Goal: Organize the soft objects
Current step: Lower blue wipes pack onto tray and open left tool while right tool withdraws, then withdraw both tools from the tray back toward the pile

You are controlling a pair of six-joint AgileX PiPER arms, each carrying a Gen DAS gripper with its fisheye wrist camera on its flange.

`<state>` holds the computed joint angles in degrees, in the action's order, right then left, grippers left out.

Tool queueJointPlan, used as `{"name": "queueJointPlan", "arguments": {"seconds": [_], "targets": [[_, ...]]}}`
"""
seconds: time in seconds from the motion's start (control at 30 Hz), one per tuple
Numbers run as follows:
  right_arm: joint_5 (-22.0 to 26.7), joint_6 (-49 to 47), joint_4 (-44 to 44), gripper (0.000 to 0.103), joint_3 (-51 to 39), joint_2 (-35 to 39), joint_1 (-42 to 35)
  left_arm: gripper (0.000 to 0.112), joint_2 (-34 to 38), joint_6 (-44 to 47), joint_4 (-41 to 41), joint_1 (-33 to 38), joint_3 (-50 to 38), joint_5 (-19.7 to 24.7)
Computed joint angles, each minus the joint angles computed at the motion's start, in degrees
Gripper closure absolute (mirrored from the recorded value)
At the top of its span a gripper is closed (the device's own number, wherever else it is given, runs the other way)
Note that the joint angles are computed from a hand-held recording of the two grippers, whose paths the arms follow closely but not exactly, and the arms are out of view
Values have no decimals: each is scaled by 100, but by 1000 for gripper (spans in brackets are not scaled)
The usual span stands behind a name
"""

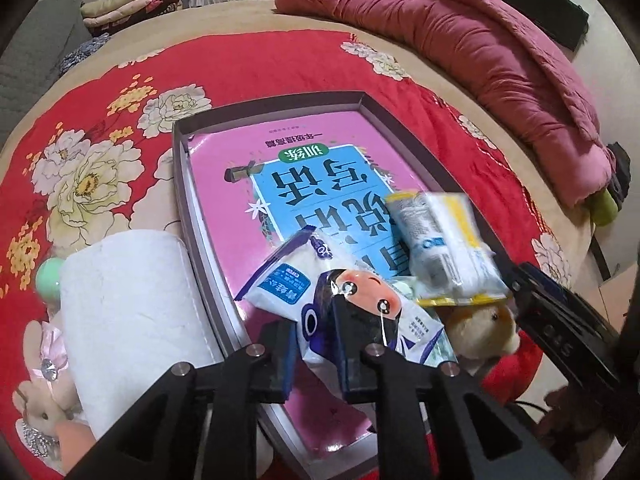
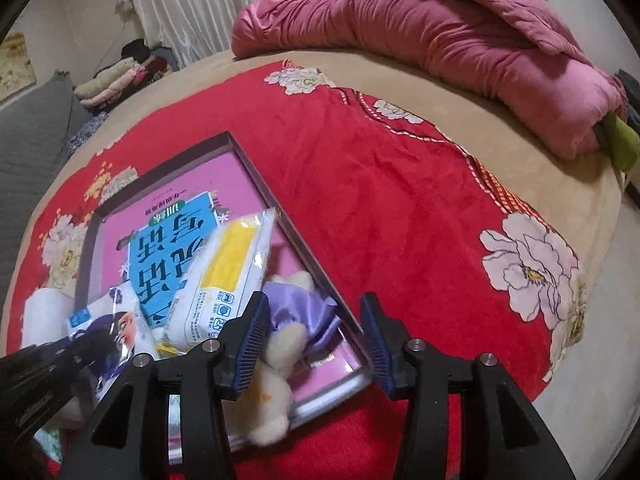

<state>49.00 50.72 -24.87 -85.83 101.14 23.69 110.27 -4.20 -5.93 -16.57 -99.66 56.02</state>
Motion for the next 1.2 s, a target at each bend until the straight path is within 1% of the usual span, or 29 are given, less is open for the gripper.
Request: {"name": "queueJointPlan", "arguments": {"seconds": [0.1,0.27,0.33,0.37,0.4,0.43,0.47,0.5,0.53,0.57,0.63,0.7,0.77,0.83,0.9,1.03,1.1,1.2], "targets": [[116,30,-167,48,-190,180,88,96,-16,63,-5,11,17,-1],[95,3,-275,43,-316,354,134,95,32,99,-32,29,-72,90],[-120,13,-207,43,-172,244,80,94,80,83,-22,21,-148,141],[-354,105,-232,43,30,80,58,91,132,70,-2,16,-239,194],[-695,348,-417,43,340,-195,62,87,190,55,34,10,-349,254],[-932,568,-644,42,584,-446,106,84,241,51,64,5,-444,296],[-1022,583,-755,41,710,-615,173,78,282,60,55,9,-516,323],[-1038,448,-710,38,740,-686,224,76,320,69,30,22,-591,365],[-1017,236,-587,37,718,-704,274,75,351,72,2,30,-651,393],[-810,-53,-484,36,568,-618,389,73,381,62,-7,27,-705,423],[-396,-221,-611,36,236,-373,597,67,395,64,15,14,-755,470],[85,-391,-767,36,-190,-12,798,60,284,110,33,11,-623,382],[525,-602,-828,36,-606,384,919,60,164,163,31,35,-496,311],[553,-692,-815,35,-702,530,918,60,72,221,-74,106,-419,285],[428,-721,-765,31,-655,592,830,60,36,249,-143,153,-402,298],[299,-714,-642,31,-602,606,723,60,-130,251,-180,200,-235,198],[122,-664,-568,31,-444,476,657,60,-226,279,-287,220,-117,97],[-269,-355,-660,31,-75,144,595,60,-250,459,-399,150,-67,116]]}}
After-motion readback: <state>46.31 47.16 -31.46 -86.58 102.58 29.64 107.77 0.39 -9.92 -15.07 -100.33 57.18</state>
